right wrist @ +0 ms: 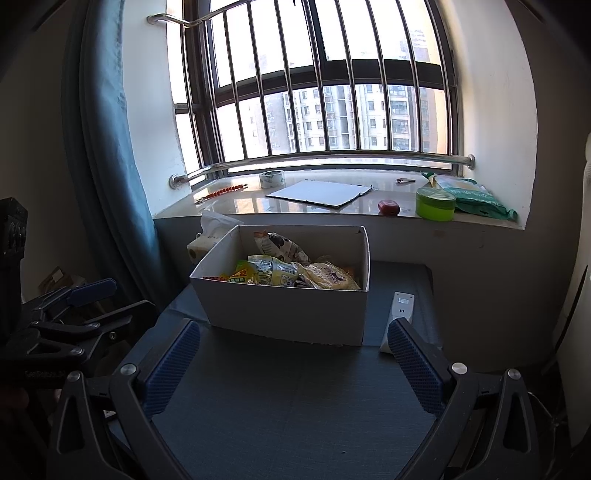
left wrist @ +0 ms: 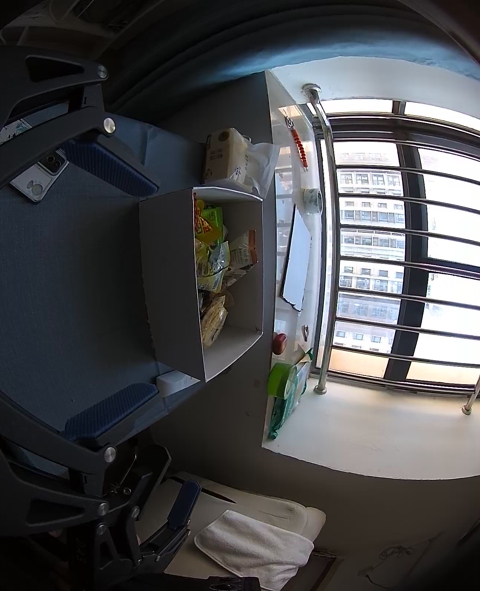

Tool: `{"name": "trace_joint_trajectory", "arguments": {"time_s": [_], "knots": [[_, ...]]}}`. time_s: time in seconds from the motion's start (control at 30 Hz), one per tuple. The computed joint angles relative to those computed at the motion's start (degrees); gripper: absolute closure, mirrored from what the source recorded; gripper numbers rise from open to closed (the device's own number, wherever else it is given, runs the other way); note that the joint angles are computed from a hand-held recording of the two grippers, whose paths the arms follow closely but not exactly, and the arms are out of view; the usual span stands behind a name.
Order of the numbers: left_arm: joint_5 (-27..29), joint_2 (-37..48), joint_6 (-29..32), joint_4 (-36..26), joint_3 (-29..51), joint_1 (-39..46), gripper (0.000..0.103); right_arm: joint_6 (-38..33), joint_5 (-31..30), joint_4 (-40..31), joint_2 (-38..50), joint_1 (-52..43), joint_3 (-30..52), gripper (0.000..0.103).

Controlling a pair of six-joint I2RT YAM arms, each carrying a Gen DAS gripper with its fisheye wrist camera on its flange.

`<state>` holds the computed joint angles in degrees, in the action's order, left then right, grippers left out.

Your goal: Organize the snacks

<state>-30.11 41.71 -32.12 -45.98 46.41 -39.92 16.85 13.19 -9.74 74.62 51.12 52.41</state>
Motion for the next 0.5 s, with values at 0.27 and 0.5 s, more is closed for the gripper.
{"name": "trace_joint_trajectory", "arguments": {"time_s": [0.27, 0.5], "knots": [[0.26, -0.34, 0.20, -0.13, -0.31, 0.11, 0.000, 0.06, -0.05, 0.09, -0.02, 0.02, -0.16, 0.000], [0.48, -0.69, 0.50, 0.30, -0.57, -0.22, 0.000, 0.10, 0.08, 0.03, 0.06, 0.26, -0.04, 0.000]]}}
